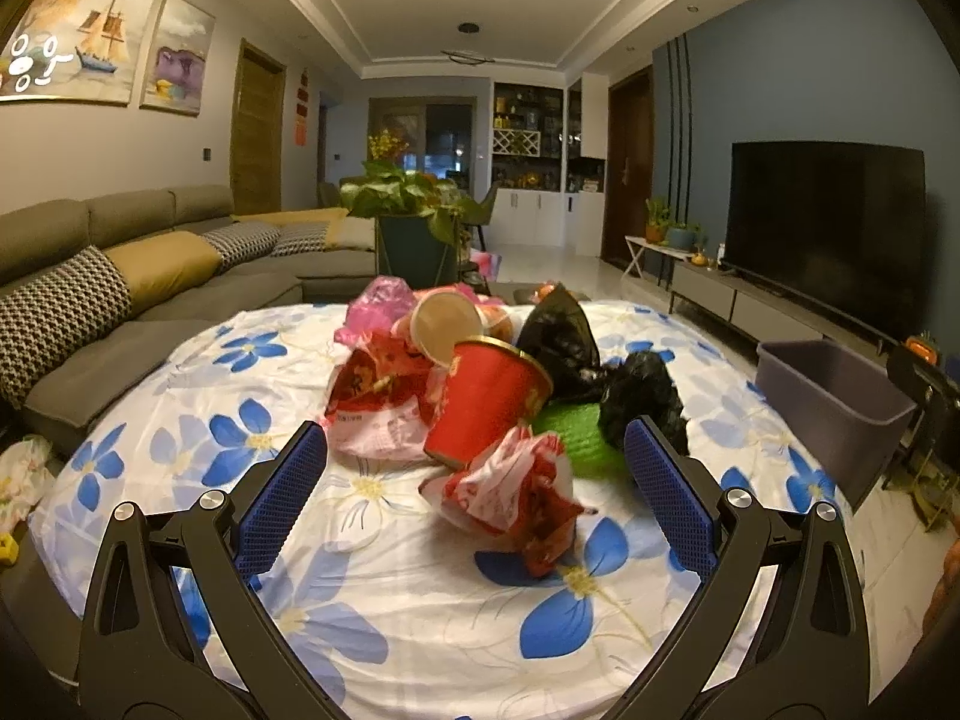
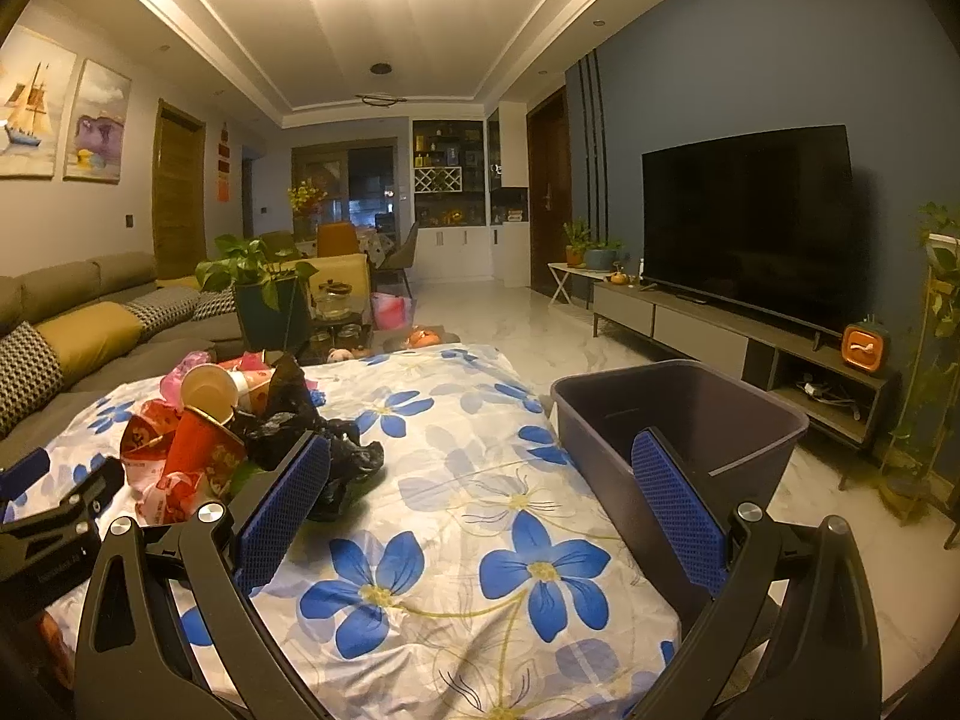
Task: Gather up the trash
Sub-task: 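Grasp the red-and-white snack bag with the left tool while the right tool grasps the black plastic bag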
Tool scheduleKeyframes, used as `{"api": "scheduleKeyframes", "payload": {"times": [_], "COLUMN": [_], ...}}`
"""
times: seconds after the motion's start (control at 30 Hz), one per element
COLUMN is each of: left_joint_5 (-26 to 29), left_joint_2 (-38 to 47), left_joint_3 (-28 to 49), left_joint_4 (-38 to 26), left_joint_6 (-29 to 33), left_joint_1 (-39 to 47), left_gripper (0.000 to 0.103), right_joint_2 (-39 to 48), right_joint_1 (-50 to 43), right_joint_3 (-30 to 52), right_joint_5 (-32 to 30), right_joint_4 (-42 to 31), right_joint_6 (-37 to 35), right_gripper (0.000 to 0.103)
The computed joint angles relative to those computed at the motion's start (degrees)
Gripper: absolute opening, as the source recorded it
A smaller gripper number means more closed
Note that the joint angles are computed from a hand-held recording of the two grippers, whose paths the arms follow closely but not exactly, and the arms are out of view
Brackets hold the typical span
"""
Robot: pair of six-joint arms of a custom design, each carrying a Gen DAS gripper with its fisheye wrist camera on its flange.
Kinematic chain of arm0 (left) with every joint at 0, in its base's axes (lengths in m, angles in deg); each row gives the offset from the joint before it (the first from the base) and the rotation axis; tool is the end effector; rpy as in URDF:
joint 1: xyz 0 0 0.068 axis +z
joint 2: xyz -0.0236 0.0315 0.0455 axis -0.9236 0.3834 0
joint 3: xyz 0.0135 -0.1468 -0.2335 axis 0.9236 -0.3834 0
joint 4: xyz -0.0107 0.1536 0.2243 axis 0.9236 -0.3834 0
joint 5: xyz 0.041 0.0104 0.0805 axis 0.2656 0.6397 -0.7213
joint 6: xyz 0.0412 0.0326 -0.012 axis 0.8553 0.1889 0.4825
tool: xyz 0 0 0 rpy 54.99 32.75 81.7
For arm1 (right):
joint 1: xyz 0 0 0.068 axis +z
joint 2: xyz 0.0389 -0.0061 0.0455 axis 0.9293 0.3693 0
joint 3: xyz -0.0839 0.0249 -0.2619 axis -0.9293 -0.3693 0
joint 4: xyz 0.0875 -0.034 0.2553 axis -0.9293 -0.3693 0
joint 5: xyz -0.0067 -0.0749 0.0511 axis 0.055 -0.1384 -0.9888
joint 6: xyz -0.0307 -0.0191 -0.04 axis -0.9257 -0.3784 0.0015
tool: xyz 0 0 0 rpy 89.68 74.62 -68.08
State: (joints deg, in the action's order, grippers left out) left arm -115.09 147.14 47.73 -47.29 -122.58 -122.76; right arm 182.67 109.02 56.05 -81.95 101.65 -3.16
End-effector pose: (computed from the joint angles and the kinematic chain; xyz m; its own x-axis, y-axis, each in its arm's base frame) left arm 0.1312 -0.1310 0.1233 -0.2490 -0.2409 -0.9381 -0.6434 0.7651 -0.0257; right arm 0.2744 0.2299 0.1382 -0.2488 -0.1306 -0.9597 -0.5369 0.8433 0.0244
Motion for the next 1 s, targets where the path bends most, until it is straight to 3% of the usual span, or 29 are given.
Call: {"api": "scheduleKeyframes", "payload": {"times": [0.17,0.4,0.57,0.63,0.7,0.87,1.0], "left_joint_5": [0.7,6.0,10.7,10.5,11.2,11.2,11.4], "left_joint_2": [-2.0,-4.2,-1.8,-1.4,-1.7,-2.3,-6.4], "left_joint_3": [-6.8,-15.2,-19.2,-20.0,-21.2,-23.3,-25.6], "left_joint_4": [18.4,46.9,62.9,65.2,67.8,71.2,70.7], "left_joint_6": [13.9,35.9,46.6,48.0,49.6,50.6,50.2], "left_joint_1": [4.0,11.4,16.1,16.4,16.6,16.4,15.9], "left_gripper": [0.093,0.076,0.062,0.056,0.043,0.022,0.015], "right_joint_2": [4.4,10.0,14.8,16.4,18.7,23.7,27.8], "right_joint_1": [1.2,2.3,3.7,4.2,4.9,6.1,6.9], "right_joint_3": [3.4,8.5,14.1,16.2,19.3,26.1,32.2], "right_joint_5": [-0.4,-2.5,-5.3,-6.1,-7.3,-9.5,-9.8], "right_joint_4": [0.0,-1.0,-2.8,-3.6,-4.9,-8.2,-12.6], "right_joint_6": [-0.4,-0.8,-1.4,-1.6,-1.8,-1.8,-2.4], "right_gripper": [0.098,0.094,0.091,0.09,0.086,0.079,0.072]}}
